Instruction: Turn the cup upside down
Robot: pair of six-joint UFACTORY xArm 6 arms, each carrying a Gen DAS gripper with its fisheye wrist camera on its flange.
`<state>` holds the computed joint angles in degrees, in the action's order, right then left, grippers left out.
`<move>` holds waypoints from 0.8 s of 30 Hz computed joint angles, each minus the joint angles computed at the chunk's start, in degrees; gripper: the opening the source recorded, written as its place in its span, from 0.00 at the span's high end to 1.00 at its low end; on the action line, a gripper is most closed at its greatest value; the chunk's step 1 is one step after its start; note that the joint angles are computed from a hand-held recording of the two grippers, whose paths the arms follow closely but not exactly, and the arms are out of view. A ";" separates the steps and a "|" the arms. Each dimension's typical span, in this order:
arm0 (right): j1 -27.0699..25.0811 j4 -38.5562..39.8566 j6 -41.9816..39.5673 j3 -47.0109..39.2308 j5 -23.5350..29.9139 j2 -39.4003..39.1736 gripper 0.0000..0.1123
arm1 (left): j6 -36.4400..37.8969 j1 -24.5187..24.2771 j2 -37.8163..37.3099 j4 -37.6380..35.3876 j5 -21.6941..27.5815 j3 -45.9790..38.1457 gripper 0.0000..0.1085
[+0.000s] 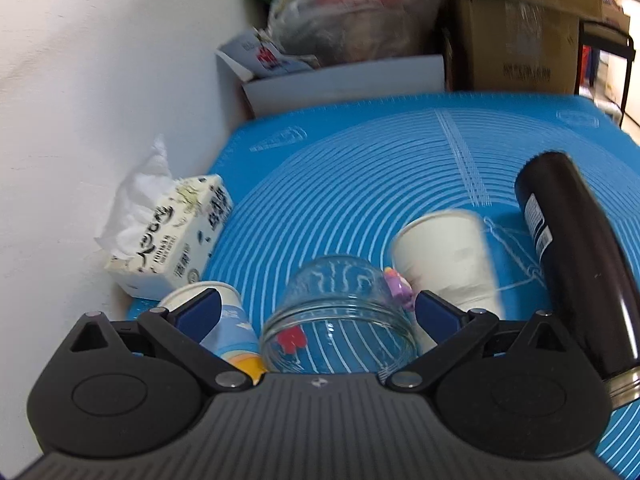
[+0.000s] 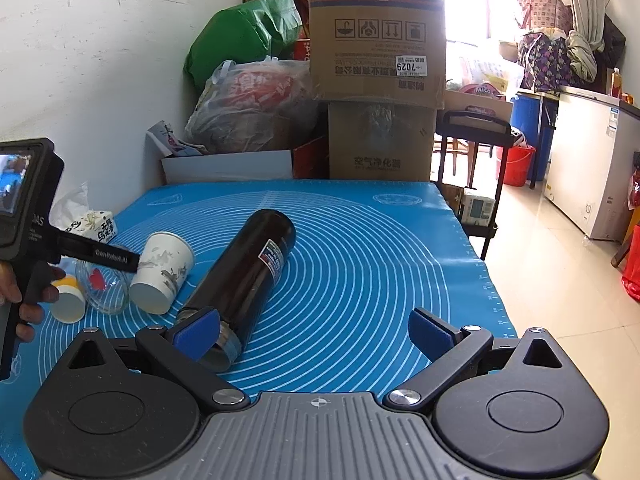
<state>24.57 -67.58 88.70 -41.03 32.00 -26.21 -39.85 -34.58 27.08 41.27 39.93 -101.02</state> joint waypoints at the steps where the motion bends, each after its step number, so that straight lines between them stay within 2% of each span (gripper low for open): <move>1: -0.11 -0.03 0.12 0.05 -0.24 0.12 0.09 | 0.93 0.05 0.54 -1.00 0.51 -0.69 0.07; 2: -0.17 0.10 0.09 0.19 -0.42 0.10 0.09 | 1.72 0.11 0.92 -1.90 0.96 -1.15 0.09; 4: -0.38 0.12 0.18 0.35 -0.75 0.18 0.09 | 4.67 0.37 1.88 -5.73 1.66 -2.50 0.22; 5: -0.46 0.14 0.23 0.43 -0.83 0.18 0.09 | 5.90 0.41 2.70 -7.37 2.82 -3.80 0.23; 16: -0.58 0.56 -0.14 0.27 -0.98 0.46 0.09 | 4.92 1.06 1.51 -6.38 -0.16 -1.09 0.24; 24: -0.19 0.47 -0.11 0.46 -0.39 -0.01 0.09 | 3.58 0.60 -2.40 -4.74 -2.81 3.86 0.26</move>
